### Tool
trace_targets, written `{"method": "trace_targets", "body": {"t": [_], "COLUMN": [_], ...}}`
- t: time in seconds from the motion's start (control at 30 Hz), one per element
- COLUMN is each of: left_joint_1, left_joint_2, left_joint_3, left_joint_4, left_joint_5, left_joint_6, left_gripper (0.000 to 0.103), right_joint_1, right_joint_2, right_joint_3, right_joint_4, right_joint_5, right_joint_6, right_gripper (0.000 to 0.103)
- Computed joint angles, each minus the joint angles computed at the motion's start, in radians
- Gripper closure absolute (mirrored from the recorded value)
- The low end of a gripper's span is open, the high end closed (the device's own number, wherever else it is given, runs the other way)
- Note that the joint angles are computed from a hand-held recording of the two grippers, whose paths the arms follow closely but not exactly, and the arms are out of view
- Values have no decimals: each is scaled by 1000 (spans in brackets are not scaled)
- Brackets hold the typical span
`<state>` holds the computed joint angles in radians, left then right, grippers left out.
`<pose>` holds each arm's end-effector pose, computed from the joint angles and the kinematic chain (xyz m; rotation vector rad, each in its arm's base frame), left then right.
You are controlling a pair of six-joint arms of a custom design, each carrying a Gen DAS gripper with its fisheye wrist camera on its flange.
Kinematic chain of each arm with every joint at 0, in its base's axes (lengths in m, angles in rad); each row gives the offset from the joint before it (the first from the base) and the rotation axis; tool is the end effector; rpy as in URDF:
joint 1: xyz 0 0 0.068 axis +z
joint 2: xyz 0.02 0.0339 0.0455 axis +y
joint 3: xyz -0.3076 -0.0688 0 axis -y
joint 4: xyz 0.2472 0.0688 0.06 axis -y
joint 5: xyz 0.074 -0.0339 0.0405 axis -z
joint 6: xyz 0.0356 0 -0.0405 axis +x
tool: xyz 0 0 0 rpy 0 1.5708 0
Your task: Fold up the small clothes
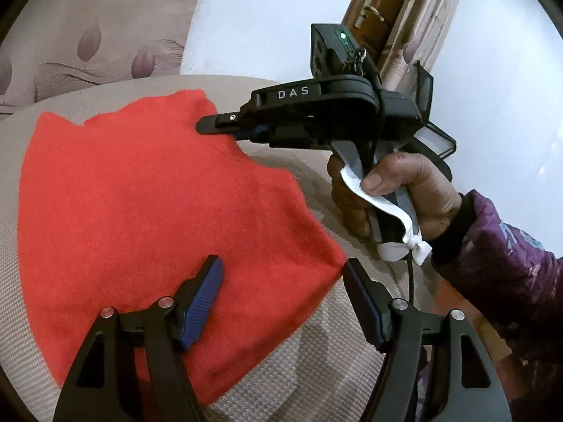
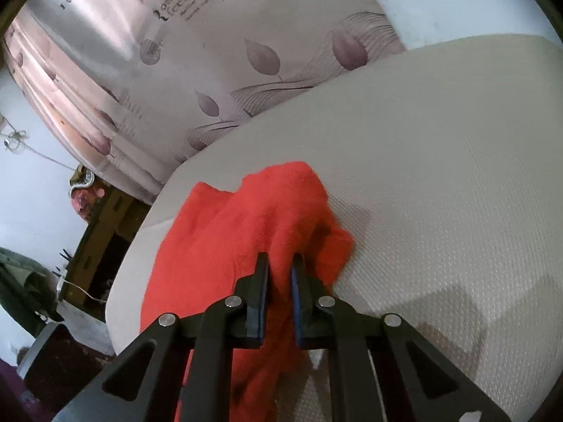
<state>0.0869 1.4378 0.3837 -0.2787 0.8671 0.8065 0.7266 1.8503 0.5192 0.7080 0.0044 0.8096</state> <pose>0.1781 -0.0117 0.1388 0.9771 2.2172 -0.8851 0.2324 0.2064 0.1193 0.0992 2.3257 0.8257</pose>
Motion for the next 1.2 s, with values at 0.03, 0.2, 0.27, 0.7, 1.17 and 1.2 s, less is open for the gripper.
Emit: {"method": "trace_targets", "body": {"t": [0.03,0.2,0.27,0.7,1.17,1.2], "left_joint_1": [-4,-22,-25,10,377,373], "left_joint_2": [-1,-15,-23,-25,107,93], "left_joint_3": [1,-4,-11,-2,137,122], "left_joint_4": [1,19,26,-31,-306,-286], "left_joint_5": [-1,-12,-16,16,30,25], "left_joint_6": [-6,-33,-37,25,309,306], "left_gripper": [32,32,32,32,32,32], "right_joint_1": [-6,-26,1,366,428,433], "right_joint_2": [7,10,-31,-228,-192,-200], "right_joint_3": [-13,-29,-61,-155,-200,-195], "right_joint_4": [30,94,102,-60,-77,-87], "right_joint_5": [-13,-65,-24,150,265,276], "right_joint_6": [8,34,52,199,317,314], "right_gripper": [93,86,85,85,99,99]}}
